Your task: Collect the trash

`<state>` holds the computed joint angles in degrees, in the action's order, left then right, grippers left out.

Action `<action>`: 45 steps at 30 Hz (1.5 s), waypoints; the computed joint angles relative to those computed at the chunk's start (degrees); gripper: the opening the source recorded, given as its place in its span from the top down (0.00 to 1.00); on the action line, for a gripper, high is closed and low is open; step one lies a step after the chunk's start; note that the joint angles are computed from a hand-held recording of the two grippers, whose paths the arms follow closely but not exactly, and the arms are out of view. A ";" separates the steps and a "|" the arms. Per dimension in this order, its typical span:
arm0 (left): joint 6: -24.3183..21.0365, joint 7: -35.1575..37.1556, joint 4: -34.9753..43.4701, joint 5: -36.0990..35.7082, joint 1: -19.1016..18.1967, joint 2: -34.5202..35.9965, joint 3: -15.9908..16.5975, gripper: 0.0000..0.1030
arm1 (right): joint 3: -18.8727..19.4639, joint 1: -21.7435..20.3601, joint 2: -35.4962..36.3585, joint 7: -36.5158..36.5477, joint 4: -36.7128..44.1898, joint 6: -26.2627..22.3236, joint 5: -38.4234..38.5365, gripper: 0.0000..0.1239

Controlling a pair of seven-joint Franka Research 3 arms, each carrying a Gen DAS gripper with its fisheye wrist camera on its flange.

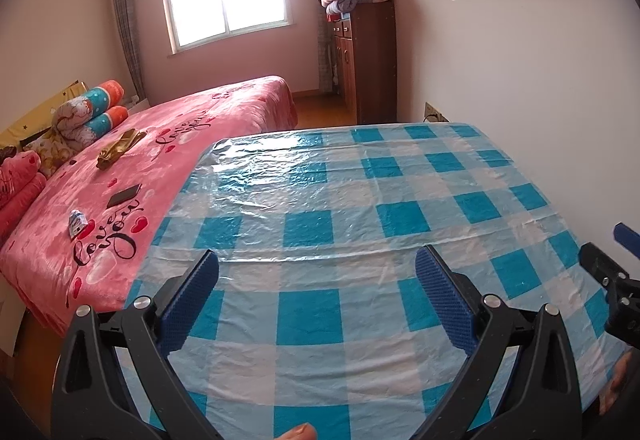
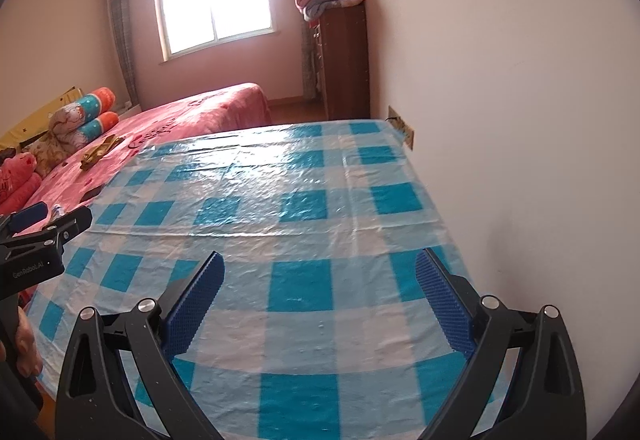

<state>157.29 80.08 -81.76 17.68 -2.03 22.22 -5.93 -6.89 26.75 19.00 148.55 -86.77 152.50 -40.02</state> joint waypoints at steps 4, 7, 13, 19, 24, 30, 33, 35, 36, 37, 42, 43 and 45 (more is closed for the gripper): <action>-0.24 -0.77 0.41 0.77 -0.67 0.11 0.19 0.04 | -0.57 0.25 -1.82 2.14 -1.74 0.15 -2.54 0.23; 0.40 -0.82 -0.29 1.18 -0.92 -0.44 0.05 0.04 | -0.48 0.03 -3.09 3.82 -2.70 -0.17 -4.85 0.23; 2.47 -0.46 -2.57 0.93 -0.93 -2.45 -0.65 0.04 | 0.72 -0.81 -6.27 8.60 -4.83 -1.53 -10.91 0.23; 4.89 -1.02 -5.08 0.65 -0.97 -4.85 -0.59 0.04 | 3.13 -2.26 -9.21 13.02 -6.48 -3.03 -17.19 0.23; 7.71 -1.55 -7.87 0.64 -0.56 -7.29 -0.61 0.04 | 5.30 -3.23 -11.03 15.18 -7.15 -3.89 -21.06 0.22; 10.58 1.12 -10.50 -2.01 0.94 -9.70 -2.01 0.04 | 7.07 -3.60 -12.02 16.45 -6.58 -4.65 -24.86 0.22; 12.15 3.03 -11.92 -3.86 1.67 -10.78 -2.71 0.04 | 7.69 -3.79 -12.37 16.67 -6.42 -4.74 -25.52 0.22; 13.44 4.13 -13.02 -4.71 1.93 -11.58 -2.89 0.04 | 7.97 -3.91 -12.53 16.59 -6.40 -4.42 -25.65 0.22; 14.08 4.36 -13.47 -4.79 1.93 -11.89 -2.80 0.04 | 8.09 -3.95 -12.61 16.59 -6.40 -4.35 -25.72 0.22; 14.52 4.14 -13.74 -4.43 1.73 -12.07 -2.48 0.04 | 8.25 -3.91 -12.52 16.44 -6.14 -4.55 -25.70 0.22; 16.07 3.41 -15.07 -3.78 1.63 -13.10 -1.74 0.04 | 8.58 -3.76 -12.66 16.62 -5.96 -4.28 -26.29 0.22; 16.53 3.37 -15.40 -3.87 1.76 -13.30 -1.74 0.04 | 8.66 -3.72 -12.60 16.42 -5.80 -4.23 -26.26 0.22; 17.05 3.97 -15.93 -4.83 2.27 -13.67 -2.17 0.04 | 8.75 -3.60 -12.37 15.95 -5.45 -4.13 -26.12 0.22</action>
